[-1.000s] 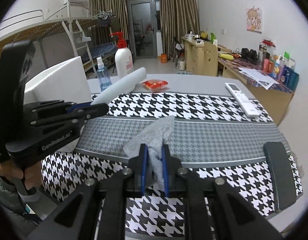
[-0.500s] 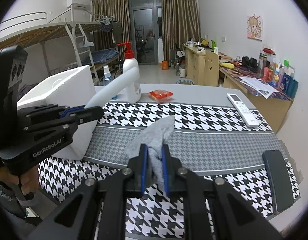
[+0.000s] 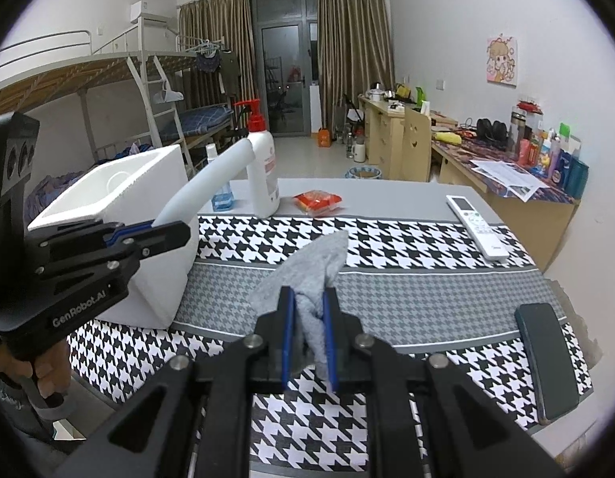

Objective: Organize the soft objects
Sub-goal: 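Lift the foam tube with the left tool toward the box while the right tool lifts the cloth, then carry the foam tube with the left tool over the foam box while the right tool carries the grey cloth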

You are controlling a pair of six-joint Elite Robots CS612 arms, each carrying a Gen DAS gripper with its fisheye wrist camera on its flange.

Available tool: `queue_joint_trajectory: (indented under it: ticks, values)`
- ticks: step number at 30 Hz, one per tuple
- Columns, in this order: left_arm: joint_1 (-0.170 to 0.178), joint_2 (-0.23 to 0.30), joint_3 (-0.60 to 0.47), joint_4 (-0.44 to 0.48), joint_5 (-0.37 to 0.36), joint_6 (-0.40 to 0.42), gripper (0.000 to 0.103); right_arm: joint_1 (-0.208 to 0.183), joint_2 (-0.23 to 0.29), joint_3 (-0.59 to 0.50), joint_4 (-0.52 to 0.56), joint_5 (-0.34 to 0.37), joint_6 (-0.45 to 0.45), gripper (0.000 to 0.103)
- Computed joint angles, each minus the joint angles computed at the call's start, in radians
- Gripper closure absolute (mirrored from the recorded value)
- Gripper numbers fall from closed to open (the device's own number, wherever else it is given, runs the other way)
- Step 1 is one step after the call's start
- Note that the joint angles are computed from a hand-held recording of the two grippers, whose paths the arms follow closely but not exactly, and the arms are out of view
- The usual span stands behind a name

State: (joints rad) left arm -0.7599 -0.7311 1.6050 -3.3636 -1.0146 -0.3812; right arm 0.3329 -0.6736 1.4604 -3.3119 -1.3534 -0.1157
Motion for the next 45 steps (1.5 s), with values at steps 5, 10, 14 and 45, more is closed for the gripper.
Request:
queue_joint_trajectory:
  ticks: [5,10,14,45]
  values:
    - [-0.004,-0.005,0.011,-0.011,0.013,-0.001,0.096,0.0,-0.004,0.004,-0.007,-0.008,0.008,0.086]
    - [-0.007,-0.015,0.025,-0.029,0.017,0.006,0.096,0.002,-0.009,0.008,-0.021,-0.012,0.01,0.086]
    - [-0.01,-0.023,0.039,-0.05,0.032,0.014,0.096,0.003,-0.01,0.008,-0.038,-0.005,0.011,0.086]
    - [-0.019,-0.055,0.076,-0.129,0.104,0.047,0.096,0.01,-0.011,-0.013,-0.117,0.036,0.016,0.086]
